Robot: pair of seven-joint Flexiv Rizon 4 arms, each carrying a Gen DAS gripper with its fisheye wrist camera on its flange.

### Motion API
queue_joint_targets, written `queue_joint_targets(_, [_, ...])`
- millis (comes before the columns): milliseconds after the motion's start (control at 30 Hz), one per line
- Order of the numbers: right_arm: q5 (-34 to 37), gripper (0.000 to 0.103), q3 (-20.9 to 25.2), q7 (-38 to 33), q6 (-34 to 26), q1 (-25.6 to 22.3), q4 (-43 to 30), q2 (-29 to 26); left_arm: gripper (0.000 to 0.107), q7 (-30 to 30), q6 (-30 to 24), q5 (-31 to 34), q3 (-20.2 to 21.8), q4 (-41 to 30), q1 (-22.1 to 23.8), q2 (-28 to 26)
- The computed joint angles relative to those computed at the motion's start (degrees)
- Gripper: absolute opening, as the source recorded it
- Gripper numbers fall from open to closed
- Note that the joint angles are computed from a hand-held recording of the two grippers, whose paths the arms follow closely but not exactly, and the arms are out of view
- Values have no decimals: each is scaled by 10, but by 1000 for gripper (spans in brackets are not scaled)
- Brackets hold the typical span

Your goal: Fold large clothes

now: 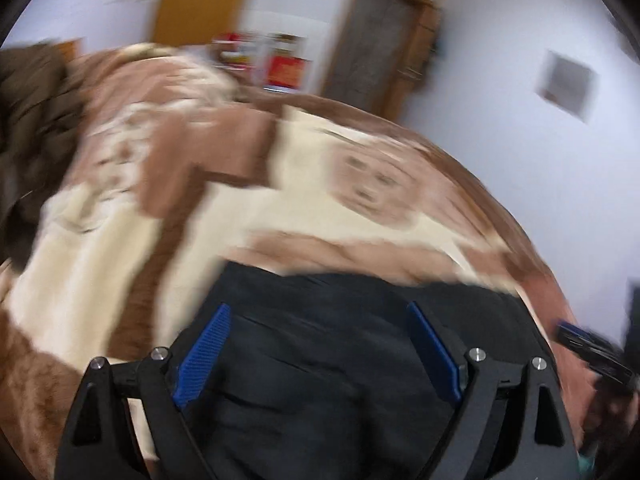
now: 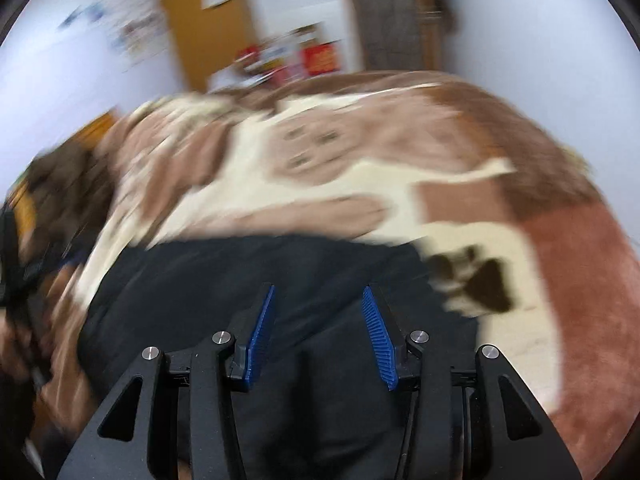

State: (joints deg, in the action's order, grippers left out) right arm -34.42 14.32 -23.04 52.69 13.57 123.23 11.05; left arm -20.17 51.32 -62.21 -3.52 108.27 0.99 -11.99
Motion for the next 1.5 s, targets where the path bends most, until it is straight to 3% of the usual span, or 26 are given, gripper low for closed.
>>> queue_joint_targets(100, [6, 46, -5, -16, -10, 12, -15, -47, 90, 31, -4, 44, -7, 21, -21, -1])
queue_joint_targets(233, [-16, 46, -33, 1, -63, 4, -39, -90, 91, -58, 52, 142, -16, -31, -44, -70])
queue_joint_targets(333, [2, 48, -51, -15, -32, -6, -37, -108, 91, -126, 74, 204, -20, -80, -45, -121])
queue_joint_targets(533, [-61, 49, -60, 46, 5, -15, -8, -117, 92, -104, 156, 206, -69, -57, -25, -139])
queue_joint_targets(800, [-118, 49, -76, 102, 58, -27, 12, -136, 94, -102, 220, 203, -104, -42, -13, -158])
queue_joint_targets(867, [-112, 49, -75, 95, 51, -25, 8, -136, 94, -115, 216, 219, -99, -45, -14, -157])
queue_joint_targets(1000, [-84, 50, -65, 67, 17, -18, -5, -118, 93, -156, 141, 262, -70, -70, -9, -139])
queue_joint_targets(1133, [-139, 50, -60, 108, -30, -26, 2, -87, 93, -127, 175, 227, -73, -82, 19, -137])
queue_joint_targets(1233, [-122, 49, -63, 118, -23, -38, 16, -89, 93, -216, 139, 300, -16, -136, 9, -181])
queue_joint_targets(1300, [-159, 49, -66, 166, -14, -48, 31, -92, 94, -226, 92, 263, -43, -144, 44, -195])
queue_joint_targets(1500, [-200, 49, -82, 215, 34, -66, 48, -112, 96, -188, 163, 214, -90, -114, 54, -212])
